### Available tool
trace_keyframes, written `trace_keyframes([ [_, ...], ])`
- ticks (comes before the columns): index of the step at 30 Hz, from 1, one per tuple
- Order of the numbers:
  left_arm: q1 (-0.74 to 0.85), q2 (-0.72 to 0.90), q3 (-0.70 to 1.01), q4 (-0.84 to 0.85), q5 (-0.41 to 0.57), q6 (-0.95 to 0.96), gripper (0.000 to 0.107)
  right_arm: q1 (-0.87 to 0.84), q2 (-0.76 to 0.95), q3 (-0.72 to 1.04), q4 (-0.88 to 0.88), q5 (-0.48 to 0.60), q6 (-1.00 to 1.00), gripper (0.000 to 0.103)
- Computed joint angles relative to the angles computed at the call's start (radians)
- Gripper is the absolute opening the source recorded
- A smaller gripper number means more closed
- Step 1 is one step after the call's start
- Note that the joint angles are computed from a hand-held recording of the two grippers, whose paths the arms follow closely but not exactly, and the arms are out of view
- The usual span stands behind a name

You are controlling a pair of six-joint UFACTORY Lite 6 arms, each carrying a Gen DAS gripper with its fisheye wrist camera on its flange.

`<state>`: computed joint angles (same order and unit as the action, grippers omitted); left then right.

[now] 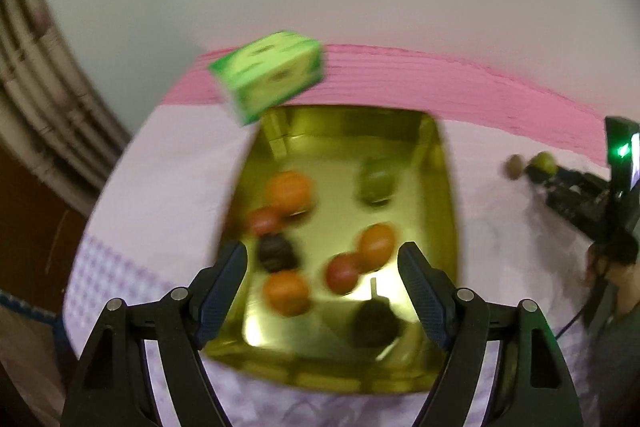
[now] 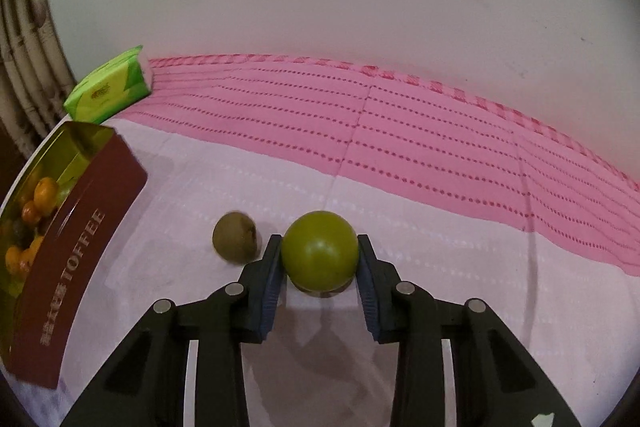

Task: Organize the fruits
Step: 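Move the right tool to the green tomato and grasp it, then grasp the brown kiwi with the left tool while the right tool holds the green tomato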

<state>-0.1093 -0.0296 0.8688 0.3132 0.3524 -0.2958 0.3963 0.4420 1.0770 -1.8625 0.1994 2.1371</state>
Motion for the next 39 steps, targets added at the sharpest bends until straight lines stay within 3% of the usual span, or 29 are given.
trace_keyframes([
  [4,-0.144,0.121,0.105,0.029,0.008,-0.102,0.078,-0.034,-0.1,-0.141,-0.162,0.021,0.157,0.032],
  [12,-0.307,0.421,0.392,-0.08,0.032,-0.074,0.078,-0.181,-0.276,-0.365,-0.218,0.066,0.18,0.032],
  [15,-0.326,0.523,0.497,-0.131,0.06,-0.044,0.078,-0.204,-0.298,-0.397,-0.331,0.061,0.282,0.033],
  [19,-0.332,0.65,0.632,-0.144,0.086,-0.041,0.076,-0.199,-0.292,-0.393,-0.325,0.062,0.286,0.034],
  [25,-0.343,0.818,0.819,-0.206,0.129,-0.01,0.064,-0.221,-0.297,-0.394,-0.389,0.044,0.339,0.034],
  [31,-0.353,0.933,0.974,-0.248,0.186,-0.012,0.044,-0.221,-0.297,-0.393,-0.391,0.041,0.344,0.034],
  [35,-0.355,0.917,0.95,-0.241,0.173,-0.005,0.026,-0.223,-0.304,-0.401,-0.402,0.042,0.353,0.034],
  [39,-0.365,0.846,0.851,-0.211,0.147,-0.027,0.026,-0.223,-0.302,-0.401,-0.413,0.043,0.366,0.034],
])
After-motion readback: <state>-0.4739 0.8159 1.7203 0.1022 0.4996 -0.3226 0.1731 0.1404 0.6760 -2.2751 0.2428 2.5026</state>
